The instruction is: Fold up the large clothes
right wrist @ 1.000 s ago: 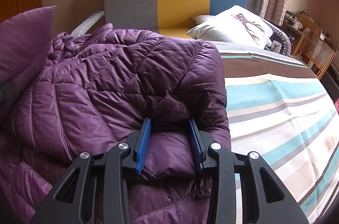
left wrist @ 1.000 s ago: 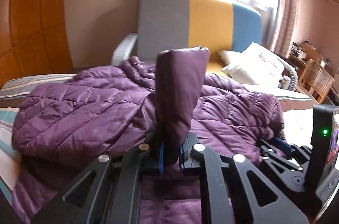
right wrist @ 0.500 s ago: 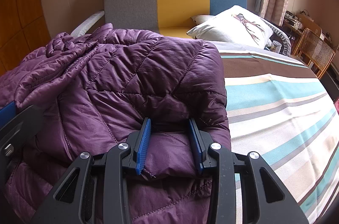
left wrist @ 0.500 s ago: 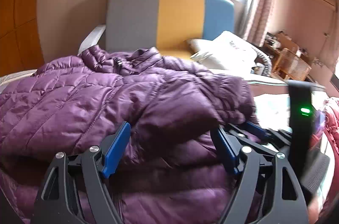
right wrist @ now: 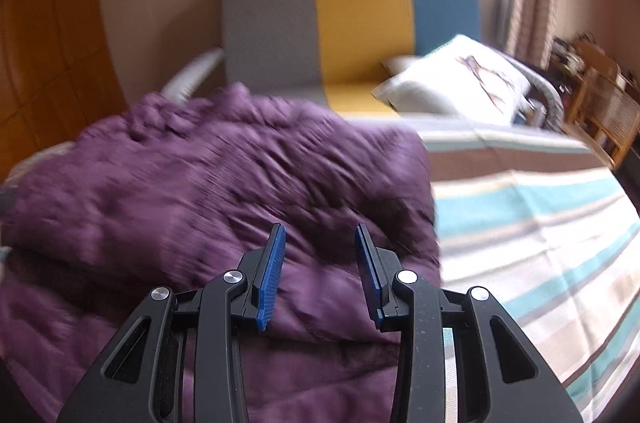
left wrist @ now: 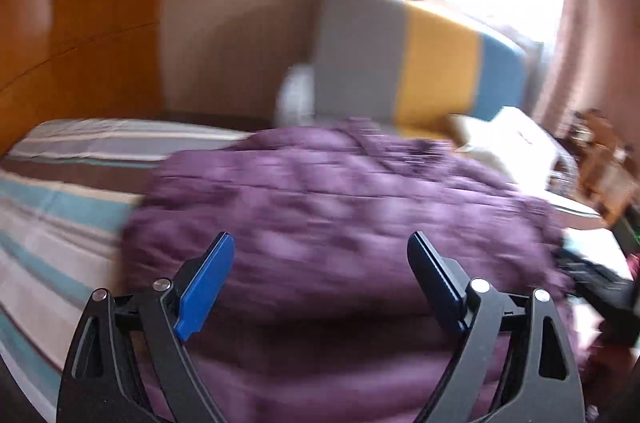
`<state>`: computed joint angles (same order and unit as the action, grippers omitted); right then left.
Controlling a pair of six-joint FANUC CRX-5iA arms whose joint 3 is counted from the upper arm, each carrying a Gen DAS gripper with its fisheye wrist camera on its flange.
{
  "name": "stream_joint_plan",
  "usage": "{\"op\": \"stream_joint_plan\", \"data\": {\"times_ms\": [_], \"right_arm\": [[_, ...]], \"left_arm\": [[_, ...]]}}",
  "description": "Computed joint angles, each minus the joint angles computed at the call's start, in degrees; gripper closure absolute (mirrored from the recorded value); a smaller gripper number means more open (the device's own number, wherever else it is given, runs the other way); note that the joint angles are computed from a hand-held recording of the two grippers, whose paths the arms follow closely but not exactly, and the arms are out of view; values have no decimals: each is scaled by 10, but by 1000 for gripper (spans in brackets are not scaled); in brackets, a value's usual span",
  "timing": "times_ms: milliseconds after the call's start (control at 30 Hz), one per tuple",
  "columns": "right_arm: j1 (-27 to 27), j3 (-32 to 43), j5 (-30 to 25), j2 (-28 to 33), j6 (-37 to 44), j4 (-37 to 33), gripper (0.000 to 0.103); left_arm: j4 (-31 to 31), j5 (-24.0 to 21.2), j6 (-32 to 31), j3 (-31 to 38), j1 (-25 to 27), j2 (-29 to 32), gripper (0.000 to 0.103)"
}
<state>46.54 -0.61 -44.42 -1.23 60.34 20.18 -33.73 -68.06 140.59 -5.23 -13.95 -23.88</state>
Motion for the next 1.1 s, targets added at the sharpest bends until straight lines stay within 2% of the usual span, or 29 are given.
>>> {"op": "stream_joint_plan", "data": {"times_ms": [100, 200, 300, 333, 467, 533, 633, 767, 900, 967, 1100], "right_arm": [[18, 41, 2, 12, 32, -28, 67], [38, 112, -37, 58, 84, -57, 67], [47, 196, -112, 122, 119, -82, 67], [52, 209, -131, 139, 114, -69, 67], [50, 201, -169, 151, 72, -32, 67], [33, 175, -160, 135, 69, -60, 67], [7, 128, -101, 103, 65, -120, 67], [28, 104, -92, 100, 38, -57, 67], [32, 88, -78, 94, 26, -43, 67], [32, 85, -76, 92, 24, -39, 67], [32, 82, -74, 91, 23, -37, 67]], "left_arm": [[27, -18, -16, -10, 63, 0, 22], [57, -1, -30, -28, 106, -6, 24], [70, 3, -60, -27, 117, 13, 23], [71, 0, -66, -24, 115, 21, 23], [75, 6, -85, -28, 104, 18, 23], [103, 33, -110, -49, 117, 0, 23], [114, 39, -124, -54, 117, 4, 22], [91, 3, -112, -24, 97, 24, 23], [89, 7, -80, 6, 79, 29, 23], [82, 2, -77, 30, 69, 51, 24], [73, -36, -114, 83, 64, 125, 26]]}}
